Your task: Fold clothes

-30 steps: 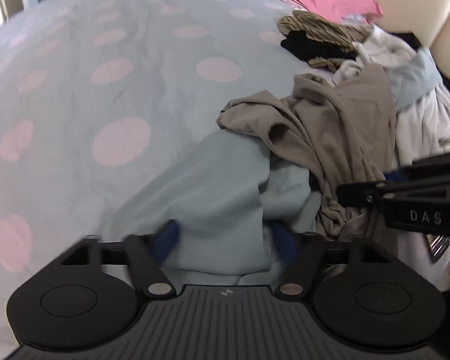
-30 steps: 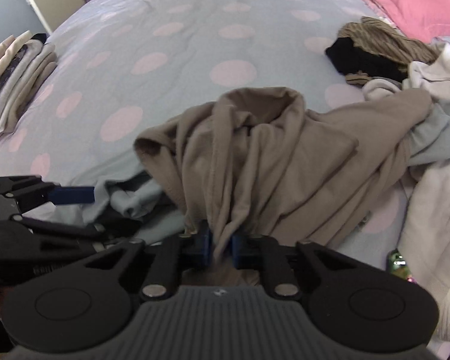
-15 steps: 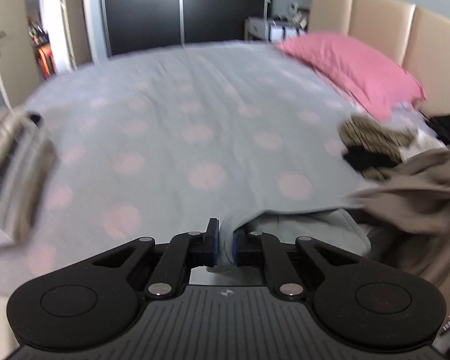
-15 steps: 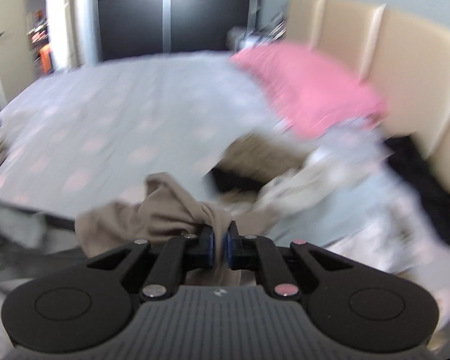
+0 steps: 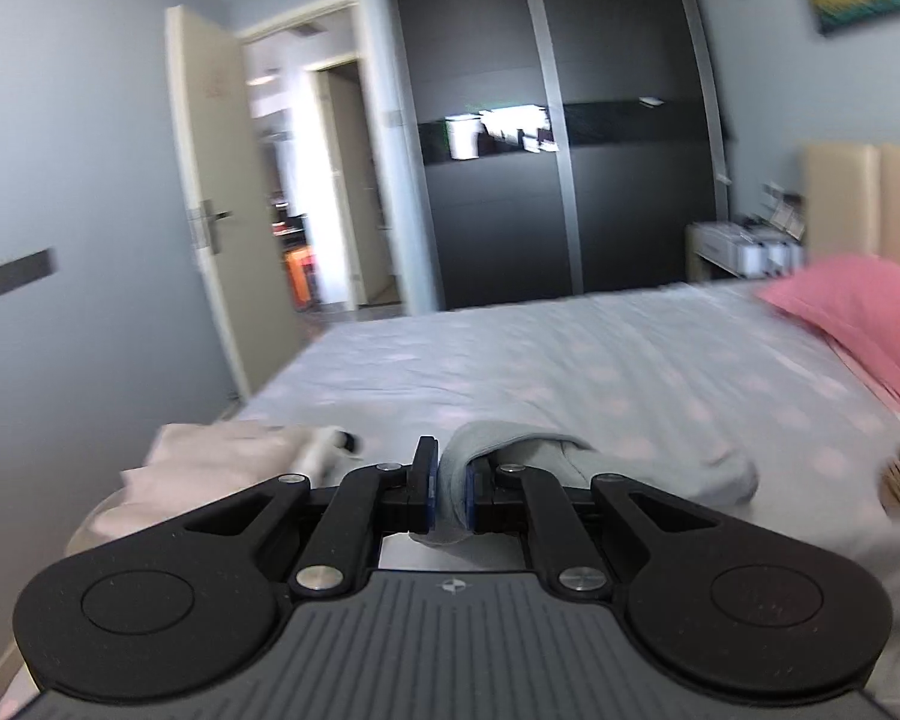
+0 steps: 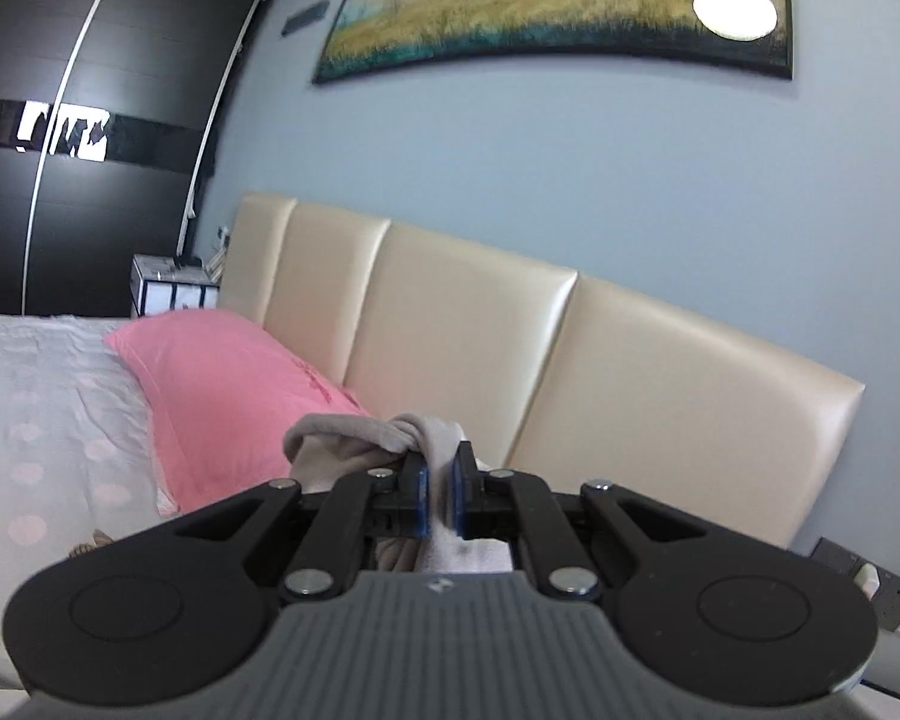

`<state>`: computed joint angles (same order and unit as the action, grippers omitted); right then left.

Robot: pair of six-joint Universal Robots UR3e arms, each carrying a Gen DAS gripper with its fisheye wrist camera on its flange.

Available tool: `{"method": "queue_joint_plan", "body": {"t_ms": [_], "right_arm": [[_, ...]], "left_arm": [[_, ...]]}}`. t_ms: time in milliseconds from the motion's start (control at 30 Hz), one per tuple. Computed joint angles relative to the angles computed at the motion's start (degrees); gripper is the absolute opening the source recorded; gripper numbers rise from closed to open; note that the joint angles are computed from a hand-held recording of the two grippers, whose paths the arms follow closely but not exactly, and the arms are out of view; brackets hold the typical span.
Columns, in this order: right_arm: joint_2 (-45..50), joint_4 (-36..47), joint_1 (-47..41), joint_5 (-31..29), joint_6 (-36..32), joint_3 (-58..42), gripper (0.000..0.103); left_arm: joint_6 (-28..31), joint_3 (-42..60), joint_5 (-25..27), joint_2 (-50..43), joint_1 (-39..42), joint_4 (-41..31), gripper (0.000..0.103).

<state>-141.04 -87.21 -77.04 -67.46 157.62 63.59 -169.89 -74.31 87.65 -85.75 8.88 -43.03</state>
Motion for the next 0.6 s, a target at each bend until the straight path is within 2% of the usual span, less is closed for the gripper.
{"method": "queue_joint_plan", "body": {"t_ms": [67, 133, 233, 267, 300, 333, 433, 500, 533, 600], "right_arm": [[-0.07, 5.21, -1.3, 1.72, -2.54, 0.54, 0.009], [-1.29, 13.02, -2.5, 3.31, -6.0, 1.8, 0.011], [-3.61, 28.57, -7.87, 6.33, -14.24, 1.54, 0.017], [-4.97, 32.54, -9.23, 7.08, -16.61, 1.87, 0.028], [-6.61, 35.3, -10.05, 7.83, -18.83, 2.46, 0.046], [-8.14, 38.14, -10.75, 8.5, -21.07, 2.81, 0.053], [-9.71, 52.61, -15.21, 12.76, -32.72, -3.05, 0.058], [-10.25, 59.85, -14.96, 14.08, -36.88, -5.7, 0.061], [-10.25, 64.65, -14.9, 14.77, -39.5, -7.91, 0.061], [-8.95, 78.56, -16.94, 16.77, -47.59, -15.84, 0.061]], "left_arm": [[-0.22, 1.72, -1.15, -0.27, 2.26, -2.61, 0.007], [2.1, -0.04, -2.09, 0.84, 3.25, -3.83, 0.007], [4.72, -4.69, -2.75, 3.38, 4.05, -3.71, 0.007], [5.2, -6.68, -2.95, 4.45, 4.27, -3.27, 0.006], [5.61, -8.1, -3.16, 5.18, 4.55, -3.21, 0.006], [6.29, -9.5, -3.7, 6.18, 5.44, -3.65, 0.006], [8.64, -11.75, -3.4, 7.56, 7.46, -6.19, 0.007], [10.44, -13.09, -3.15, 7.46, 8.71, -7.56, 0.007], [11.27, -13.9, -3.42, 7.55, 9.42, -8.38, 0.009], [12.7, -15.39, -4.78, 7.98, 11.02, -10.75, 0.022]]}}
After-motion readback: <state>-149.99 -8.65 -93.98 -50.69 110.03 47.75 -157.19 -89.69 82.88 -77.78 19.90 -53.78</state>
